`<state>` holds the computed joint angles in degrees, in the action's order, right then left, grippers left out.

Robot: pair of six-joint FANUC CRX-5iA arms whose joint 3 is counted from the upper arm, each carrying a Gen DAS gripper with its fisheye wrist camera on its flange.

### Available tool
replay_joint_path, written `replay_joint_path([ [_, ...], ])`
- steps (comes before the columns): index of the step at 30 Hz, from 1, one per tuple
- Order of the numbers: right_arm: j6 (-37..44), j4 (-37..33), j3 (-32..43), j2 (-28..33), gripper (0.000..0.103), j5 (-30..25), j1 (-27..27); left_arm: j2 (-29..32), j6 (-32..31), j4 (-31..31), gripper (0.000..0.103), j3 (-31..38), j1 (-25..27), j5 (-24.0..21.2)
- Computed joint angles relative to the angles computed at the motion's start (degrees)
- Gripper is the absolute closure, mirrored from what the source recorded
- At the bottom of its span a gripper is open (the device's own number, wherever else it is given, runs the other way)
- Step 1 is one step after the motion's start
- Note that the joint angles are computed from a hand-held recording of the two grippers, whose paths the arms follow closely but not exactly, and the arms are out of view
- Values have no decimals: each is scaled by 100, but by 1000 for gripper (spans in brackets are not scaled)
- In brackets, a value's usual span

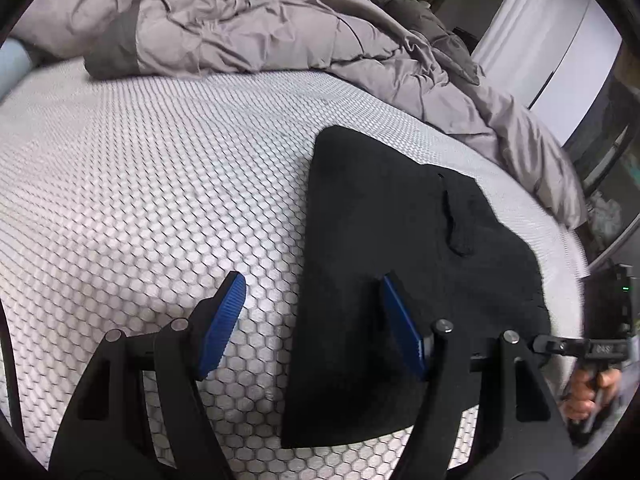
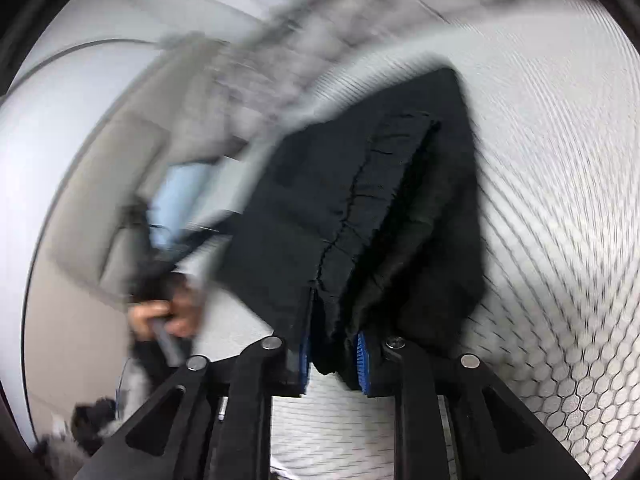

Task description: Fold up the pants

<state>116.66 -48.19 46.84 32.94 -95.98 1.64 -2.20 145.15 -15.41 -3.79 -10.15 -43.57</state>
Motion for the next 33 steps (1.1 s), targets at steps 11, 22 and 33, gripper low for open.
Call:
replay_joint_path([
  [11,-616,-215,591,348,68,467,-110,166,-1126,1144,63,-179,114,178],
  [22,534,651,-604,-661,72,2278,283,101,-179,-588,60,546,-772,-558],
  [33,2198,1378,-1556,-1016,71,2515,1315,1197,-2497,638,38,1235,-718,-189],
])
